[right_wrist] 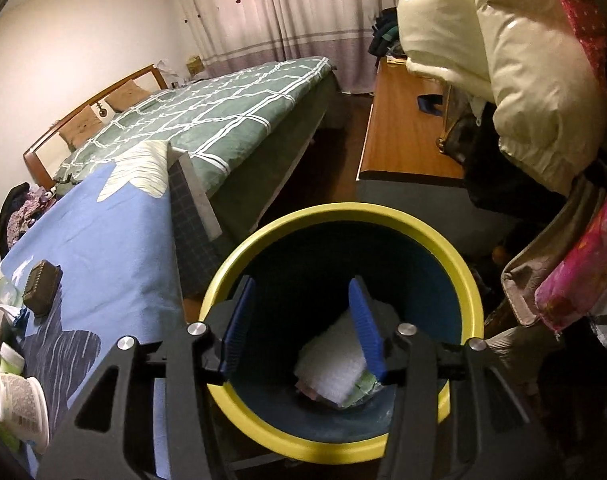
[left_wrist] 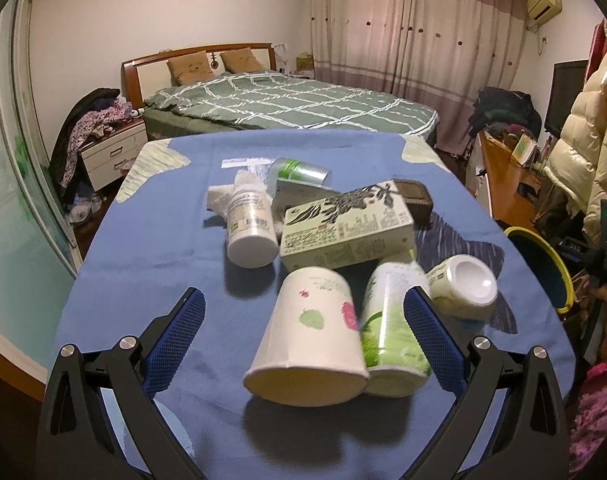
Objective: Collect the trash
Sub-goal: 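Open the right tool to drop the foam net into the bin, then close the left tool around the white paper cup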
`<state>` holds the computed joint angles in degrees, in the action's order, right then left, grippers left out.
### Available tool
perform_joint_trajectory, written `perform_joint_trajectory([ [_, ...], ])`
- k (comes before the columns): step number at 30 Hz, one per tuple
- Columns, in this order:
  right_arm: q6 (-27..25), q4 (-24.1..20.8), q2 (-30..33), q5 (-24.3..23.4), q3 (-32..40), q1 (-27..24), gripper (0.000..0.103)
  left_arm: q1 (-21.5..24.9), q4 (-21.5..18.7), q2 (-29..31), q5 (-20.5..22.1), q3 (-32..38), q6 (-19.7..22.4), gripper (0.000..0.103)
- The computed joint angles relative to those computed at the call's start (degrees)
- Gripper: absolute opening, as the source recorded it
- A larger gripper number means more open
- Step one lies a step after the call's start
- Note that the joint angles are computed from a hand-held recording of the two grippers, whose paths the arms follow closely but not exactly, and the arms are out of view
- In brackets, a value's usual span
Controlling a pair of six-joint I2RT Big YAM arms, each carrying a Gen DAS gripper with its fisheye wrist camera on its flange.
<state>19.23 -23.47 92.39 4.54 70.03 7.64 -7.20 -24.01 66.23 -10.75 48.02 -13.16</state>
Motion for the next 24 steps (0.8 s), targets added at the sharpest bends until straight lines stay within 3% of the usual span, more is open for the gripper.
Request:
perform_joint_trajectory([
  [7,-0.5,0.1,0.1,-0.2,0.5,1.3,0.048,2.3,-0.1,0.9,1.2,-1.4,0.9,0.092],
  [17,-0.6,0.2,0.1,-1.1,0.6,2.2,0.048,6.0,-0.7,2.8,10.1,-2.6,3.4,0.086],
  [24,-1.1,-0.1,0.5,-1.6,1.0,2.4,0.048,6.6,1.3,4.8,12.7,-2.3,7.6,0.087],
])
